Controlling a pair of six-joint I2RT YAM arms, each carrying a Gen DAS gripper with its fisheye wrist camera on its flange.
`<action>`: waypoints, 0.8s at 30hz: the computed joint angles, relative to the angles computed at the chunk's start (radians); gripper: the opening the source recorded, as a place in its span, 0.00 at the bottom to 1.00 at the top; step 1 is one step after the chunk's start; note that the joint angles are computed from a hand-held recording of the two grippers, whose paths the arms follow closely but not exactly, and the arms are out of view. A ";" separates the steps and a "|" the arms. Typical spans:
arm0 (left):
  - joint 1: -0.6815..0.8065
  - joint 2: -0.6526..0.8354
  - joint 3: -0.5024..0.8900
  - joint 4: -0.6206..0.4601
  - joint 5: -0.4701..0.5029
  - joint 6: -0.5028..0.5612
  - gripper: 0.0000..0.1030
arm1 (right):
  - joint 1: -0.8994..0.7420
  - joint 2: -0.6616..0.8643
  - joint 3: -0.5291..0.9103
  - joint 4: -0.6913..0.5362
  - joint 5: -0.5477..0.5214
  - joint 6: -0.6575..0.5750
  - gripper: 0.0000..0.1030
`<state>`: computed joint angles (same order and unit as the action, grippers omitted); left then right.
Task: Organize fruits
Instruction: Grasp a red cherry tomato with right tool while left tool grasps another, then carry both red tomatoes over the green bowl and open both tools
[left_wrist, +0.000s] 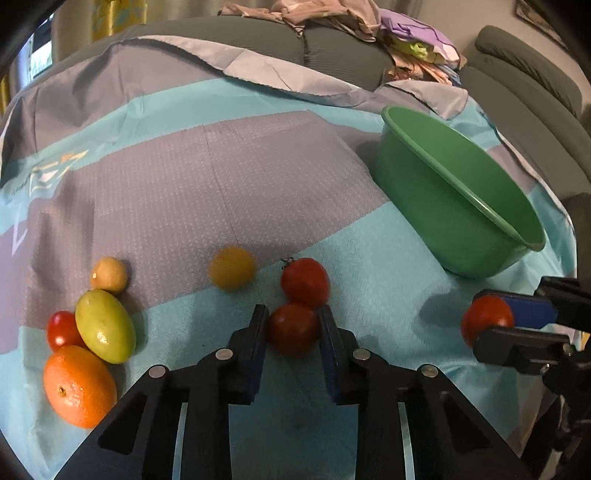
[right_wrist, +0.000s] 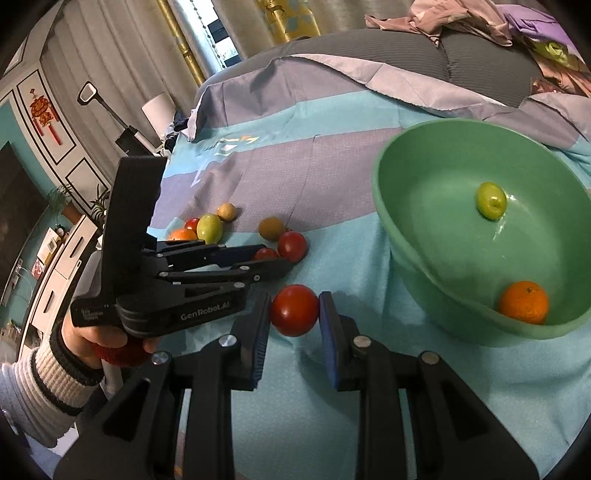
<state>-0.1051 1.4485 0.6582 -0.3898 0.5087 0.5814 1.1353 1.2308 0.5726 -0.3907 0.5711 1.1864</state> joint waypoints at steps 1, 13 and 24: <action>0.000 -0.001 0.001 -0.001 0.001 -0.002 0.26 | 0.000 0.002 0.001 -0.001 0.001 0.004 0.26; 0.218 -0.174 0.028 -0.271 0.141 0.136 0.25 | 0.060 0.015 0.050 -0.056 0.046 0.045 0.26; 0.416 -0.281 0.063 -0.506 0.206 0.278 0.25 | 0.179 0.052 0.164 -0.196 0.138 0.127 0.26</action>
